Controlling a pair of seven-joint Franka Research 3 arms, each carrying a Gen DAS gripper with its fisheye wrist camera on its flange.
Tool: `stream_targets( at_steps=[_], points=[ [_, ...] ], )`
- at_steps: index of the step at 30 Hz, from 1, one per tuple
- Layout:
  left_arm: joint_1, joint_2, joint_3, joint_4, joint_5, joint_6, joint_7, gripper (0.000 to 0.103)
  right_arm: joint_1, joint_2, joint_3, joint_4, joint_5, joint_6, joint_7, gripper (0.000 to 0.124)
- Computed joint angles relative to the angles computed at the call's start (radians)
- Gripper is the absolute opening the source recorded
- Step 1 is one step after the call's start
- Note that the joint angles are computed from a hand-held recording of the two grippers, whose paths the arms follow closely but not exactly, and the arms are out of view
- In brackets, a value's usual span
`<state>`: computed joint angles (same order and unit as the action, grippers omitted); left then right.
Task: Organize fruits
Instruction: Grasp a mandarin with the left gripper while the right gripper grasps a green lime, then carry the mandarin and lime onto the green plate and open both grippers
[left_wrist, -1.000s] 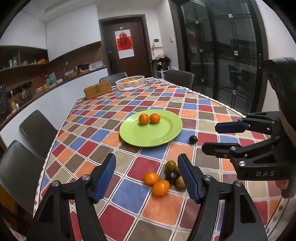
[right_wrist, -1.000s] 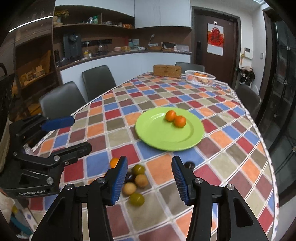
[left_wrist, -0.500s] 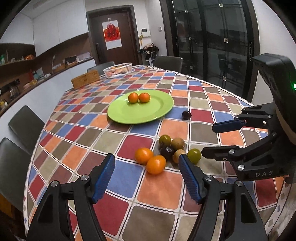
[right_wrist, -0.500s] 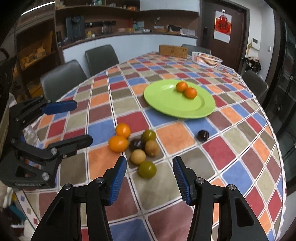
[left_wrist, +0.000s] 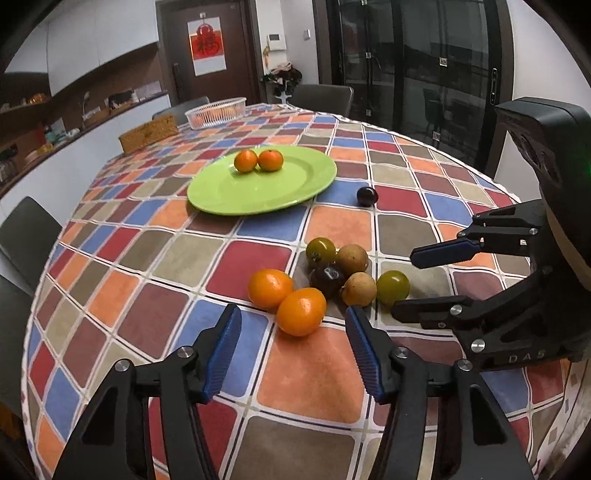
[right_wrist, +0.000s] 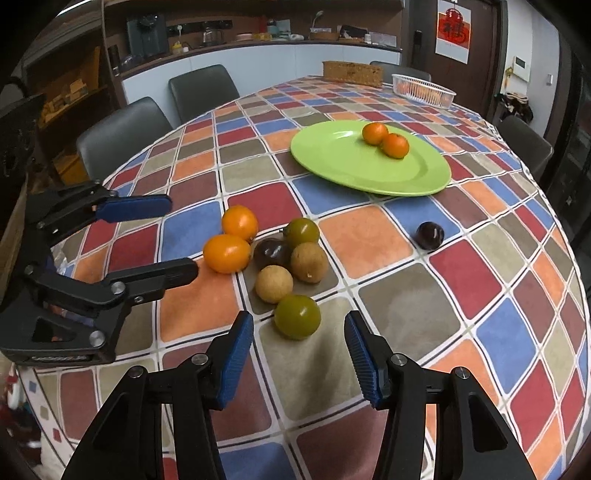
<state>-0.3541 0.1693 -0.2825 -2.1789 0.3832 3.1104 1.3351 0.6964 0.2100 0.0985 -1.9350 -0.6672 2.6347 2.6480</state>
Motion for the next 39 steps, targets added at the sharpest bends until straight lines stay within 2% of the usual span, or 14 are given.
stream_targets(
  at_steps=[2,4,12,15,17,19,21,29,35,39],
  points=[
    [0.039,0.016,-0.048,0.014,-0.057,-0.02,0.054,0.052,-0.004,0.01,0.003,0.006,0.016,0.005,-0.016,0.048],
    [0.057,0.032,-0.072,0.029,-0.095,-0.037,0.091,0.051,-0.009,0.018,0.003,0.009,0.041,0.018,-0.036,0.046],
    [0.057,0.081,-0.088,0.085,-0.171,-0.096,0.153,0.045,0.0,0.036,-0.013,0.018,0.082,0.024,-0.06,0.04],
    [0.031,0.094,-0.064,0.104,-0.159,-0.12,0.136,0.042,-0.002,0.043,-0.015,0.021,0.106,0.031,-0.075,0.037],
    [0.034,0.102,-0.068,0.111,-0.17,-0.127,0.139,0.041,0.004,0.045,-0.022,0.022,0.103,0.034,-0.071,0.037],
    [0.039,0.108,-0.075,0.116,-0.185,-0.134,0.145,0.035,0.006,0.045,-0.026,0.02,0.102,0.039,-0.068,0.035],
    [0.033,0.11,-0.068,0.118,-0.182,-0.131,0.138,0.035,0.005,0.043,-0.027,0.017,0.107,0.044,-0.069,0.031],
    [0.014,0.094,-0.05,0.103,-0.159,-0.122,0.099,0.035,0.006,0.034,-0.032,0.001,0.115,0.065,-0.065,0.03],
    [-0.023,0.055,-0.007,0.075,-0.088,-0.103,0.022,0.035,0.01,0.013,-0.032,-0.016,0.081,0.072,-0.037,0.03],
    [-0.021,0.023,-0.01,0.053,-0.075,-0.091,-0.006,0.035,0.008,-0.005,-0.028,-0.023,0.046,0.076,-0.006,0.03]
  ],
)
